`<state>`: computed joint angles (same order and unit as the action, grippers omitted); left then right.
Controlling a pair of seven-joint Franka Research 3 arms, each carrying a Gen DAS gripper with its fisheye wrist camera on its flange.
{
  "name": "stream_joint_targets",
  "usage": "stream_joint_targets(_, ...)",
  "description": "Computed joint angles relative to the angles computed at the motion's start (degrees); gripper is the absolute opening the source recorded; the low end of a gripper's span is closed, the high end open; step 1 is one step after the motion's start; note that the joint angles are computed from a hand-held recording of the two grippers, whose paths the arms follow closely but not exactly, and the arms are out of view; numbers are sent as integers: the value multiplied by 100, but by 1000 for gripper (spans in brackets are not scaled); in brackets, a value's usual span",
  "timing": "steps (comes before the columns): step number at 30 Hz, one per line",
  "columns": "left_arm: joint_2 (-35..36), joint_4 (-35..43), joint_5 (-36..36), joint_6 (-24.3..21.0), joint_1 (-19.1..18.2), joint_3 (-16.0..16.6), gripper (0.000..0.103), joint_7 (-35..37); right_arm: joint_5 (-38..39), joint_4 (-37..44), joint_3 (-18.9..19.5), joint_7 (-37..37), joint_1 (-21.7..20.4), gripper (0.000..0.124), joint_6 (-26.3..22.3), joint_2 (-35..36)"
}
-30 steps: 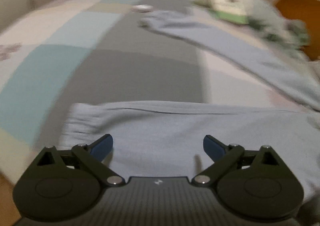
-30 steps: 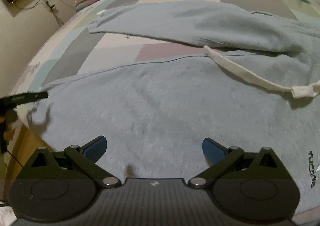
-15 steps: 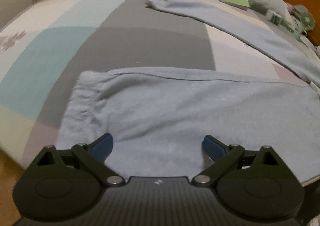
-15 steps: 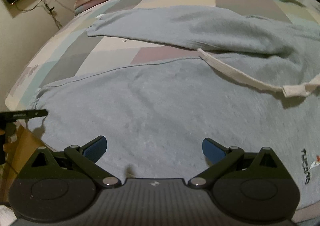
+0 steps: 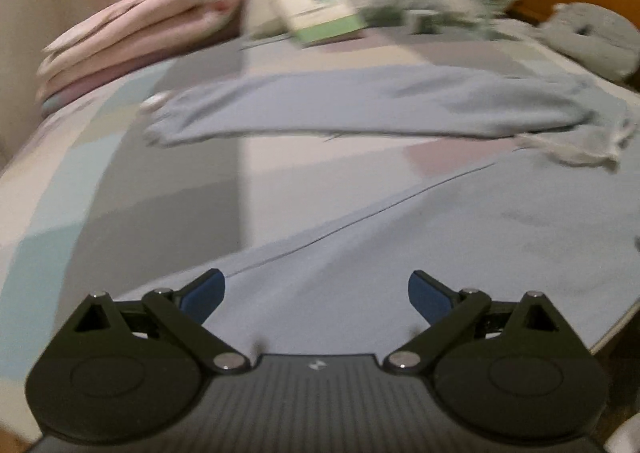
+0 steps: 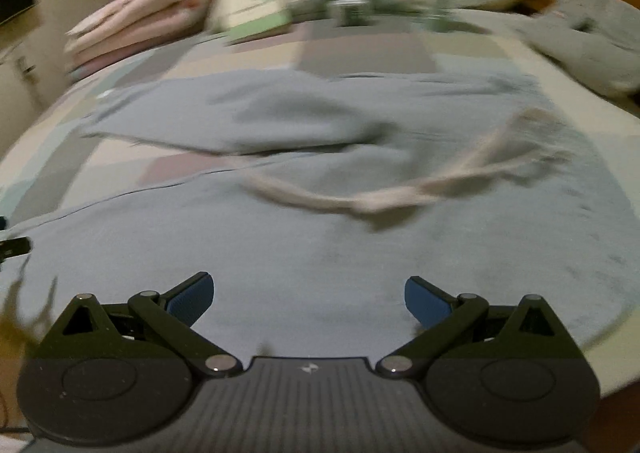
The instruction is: Fold clothes
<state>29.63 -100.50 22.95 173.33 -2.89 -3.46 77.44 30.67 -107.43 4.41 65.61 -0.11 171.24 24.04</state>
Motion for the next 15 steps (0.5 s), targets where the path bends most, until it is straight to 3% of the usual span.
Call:
stream_joint_targets(5,529,734,-83,-308,-236,-314,98,256,-1022,299,-1199,825,576,103,413,502)
stream_joint_targets(10,822,1061,-366,-533,-368,-620,98,399,-1347,983,-1086,805,106,103,329,1161)
stream_joint_targets(12,903,1171,-373,-679,-616,-445,98,189,-1398,1211,-1076,852,-11,103,138,1356)
stream_joint_targets(14,914,1171,-311,-809,-785,-299,98,3,-1265,979,-725,628,-348,103,406,1267)
stream_joint_targets(15,903,1135,-280,-875,-825,-268,98,-50,-1273,763,-780,626,-315,103,535,1164)
